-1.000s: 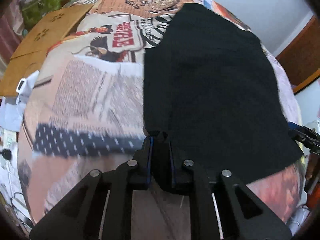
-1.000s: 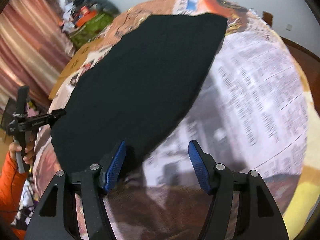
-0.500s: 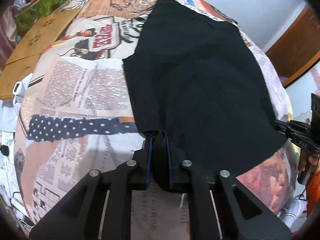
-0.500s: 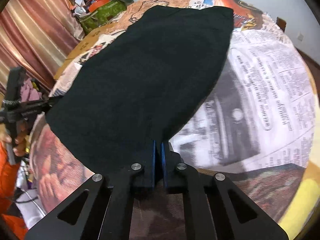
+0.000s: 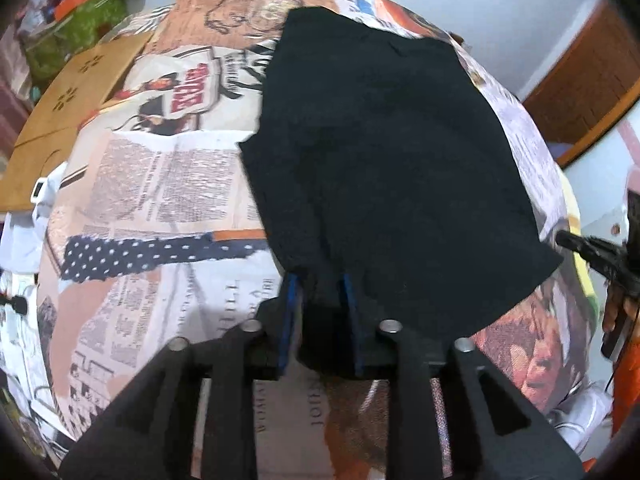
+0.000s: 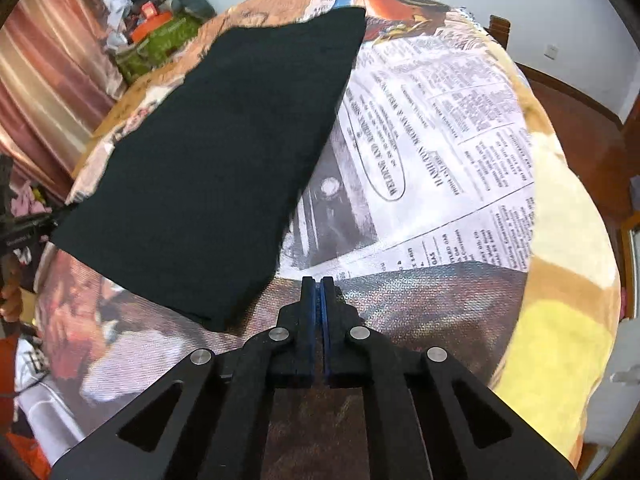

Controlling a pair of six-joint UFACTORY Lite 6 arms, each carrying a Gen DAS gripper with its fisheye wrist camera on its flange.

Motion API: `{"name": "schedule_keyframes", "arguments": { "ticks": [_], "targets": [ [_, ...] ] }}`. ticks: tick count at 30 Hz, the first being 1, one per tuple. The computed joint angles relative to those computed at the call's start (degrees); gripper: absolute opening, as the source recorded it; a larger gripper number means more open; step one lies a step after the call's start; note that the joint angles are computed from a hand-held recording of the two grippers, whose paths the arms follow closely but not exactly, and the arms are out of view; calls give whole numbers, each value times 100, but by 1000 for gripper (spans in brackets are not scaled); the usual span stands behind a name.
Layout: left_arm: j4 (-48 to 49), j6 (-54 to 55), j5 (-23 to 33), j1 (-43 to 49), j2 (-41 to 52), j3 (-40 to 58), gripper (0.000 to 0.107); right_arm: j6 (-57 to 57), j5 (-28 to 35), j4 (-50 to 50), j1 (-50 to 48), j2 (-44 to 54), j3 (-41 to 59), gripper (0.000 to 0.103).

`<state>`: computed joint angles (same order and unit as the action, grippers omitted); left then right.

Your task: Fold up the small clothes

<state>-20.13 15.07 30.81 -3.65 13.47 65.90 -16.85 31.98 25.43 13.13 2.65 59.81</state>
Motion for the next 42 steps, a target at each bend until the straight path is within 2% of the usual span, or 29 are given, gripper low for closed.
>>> {"name": "schedule_keyframes", "arguments": {
  "ticks": [1, 3, 5, 6, 8, 9, 13, 16, 18, 20, 22, 23, 24, 26, 28, 32, 35, 39, 42],
  "targets": [
    [-37, 22, 2, 99, -42, 11, 40, 221, -52, -240, 94, -120, 13, 4],
    [84, -103, -39, 247, -191, -13, 50, 452, -115, -532, 227, -259, 56, 12],
    [-8, 51, -15, 437, -307, -13, 57, 562, -181, -637, 344, -326, 85, 38],
    [-148, 215, 49, 518, -332, -11, 64, 660, -248, -744, 436, -350, 86, 47],
    [-528, 551, 193, 662, -291, -6, 72, 755, -347, -808, 635, -272, 177, 52],
    [-843, 786, 302, 754, -200, 4, 73, 670, -362, -655, 688, -190, 210, 56],
    [-1792, 1402, 719, 837, 302, 63, 73, 78, -264, 244, 683, 362, 369, 57],
    [-1939, 1713, 220, 495, 208, -234, 73, -28, -214, 540, 789, 715, 387, 57],
    [-2159, 1974, 125, 323, 223, -261, 73, -145, -355, 822, 820, 703, 291, 59],
    [-2400, 2169, 179, 237, 338, -165, 68, -317, -318, 1011, 796, 752, 287, 55],
    [-2678, 2331, 323, 231, 431, -74, 46, -632, -233, 1343, 734, 753, 262, 50],
    [-2819, 2383, 399, 244, 473, -33, 42, -764, -254, 1520, 728, 741, 214, 41],
    [-2801, 2299, 373, 214, 527, 33, 34, -821, -279, 1620, 751, 720, 176, 27],
    [-2663, 2107, 287, 147, 526, 63, 26, -921, -296, 1713, 820, 713, 171, 17],
    [-2427, 1883, 232, 108, 382, 28, 17, -748, -353, 1459, 947, 642, 204, 13],
    [-1377, 1069, -74, -143, -104, 59, 11, -763, -445, 1303, 980, 403, 231, 12],
    [-1167, 882, 73, -141, -227, 442, 9, -853, -482, 1329, 866, 170, 358, 11],
    [-763, 386, 321, -183, 99, 1456, 9, -947, -440, 1406, 704, 163, 861, 11],
    [-630, 38, 750, -150, 768, 2682, 9, -831, -396, 1255, 614, 434, 1539, 11]
  ]
}}
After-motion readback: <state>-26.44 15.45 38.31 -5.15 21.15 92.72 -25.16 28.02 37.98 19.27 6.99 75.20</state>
